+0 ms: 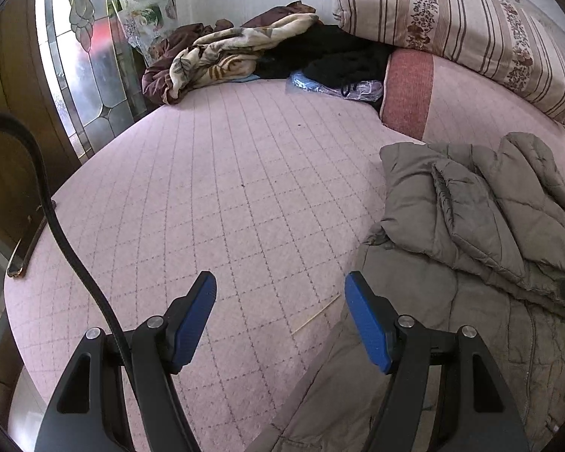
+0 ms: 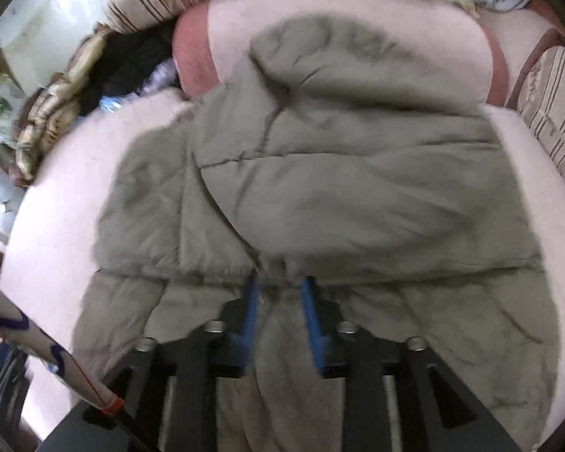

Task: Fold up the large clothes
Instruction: 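Lay the held hood down over the jacket body and open the right tool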

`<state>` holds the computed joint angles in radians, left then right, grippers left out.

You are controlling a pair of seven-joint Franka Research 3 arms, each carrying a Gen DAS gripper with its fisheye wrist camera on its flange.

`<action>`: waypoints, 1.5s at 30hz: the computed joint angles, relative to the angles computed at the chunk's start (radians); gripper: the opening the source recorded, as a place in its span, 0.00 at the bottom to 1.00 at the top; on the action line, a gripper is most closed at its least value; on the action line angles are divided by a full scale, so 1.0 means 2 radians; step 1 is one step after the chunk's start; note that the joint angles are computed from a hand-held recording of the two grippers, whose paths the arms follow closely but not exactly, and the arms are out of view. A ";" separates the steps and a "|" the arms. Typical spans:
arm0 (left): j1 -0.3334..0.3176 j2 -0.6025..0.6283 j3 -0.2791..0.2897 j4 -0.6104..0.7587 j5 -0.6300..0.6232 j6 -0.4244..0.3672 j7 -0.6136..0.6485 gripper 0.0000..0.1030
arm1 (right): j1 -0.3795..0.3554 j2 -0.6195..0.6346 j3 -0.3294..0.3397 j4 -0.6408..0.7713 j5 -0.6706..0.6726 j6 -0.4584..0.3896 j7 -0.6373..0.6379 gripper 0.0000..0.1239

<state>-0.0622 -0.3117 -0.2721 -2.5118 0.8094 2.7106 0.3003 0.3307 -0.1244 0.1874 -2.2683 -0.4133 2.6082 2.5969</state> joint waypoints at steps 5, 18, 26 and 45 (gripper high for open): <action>0.000 0.002 0.002 0.002 -0.006 0.007 0.001 0.68 | -0.057 -0.073 0.027 -0.021 -0.052 -0.001 0.050 0.26; -0.008 0.025 0.003 0.018 -0.003 -0.006 0.008 0.68 | -0.029 0.133 -0.019 0.112 -0.007 -0.056 -0.016 0.26; -0.009 0.019 0.005 0.014 -0.005 -0.003 0.009 0.68 | 0.024 0.075 -0.044 0.101 -0.151 -0.046 0.092 0.26; -0.010 0.001 -0.005 -0.001 0.021 -0.024 0.012 0.68 | 0.041 -0.037 -0.028 -0.044 -0.061 -0.035 0.012 0.45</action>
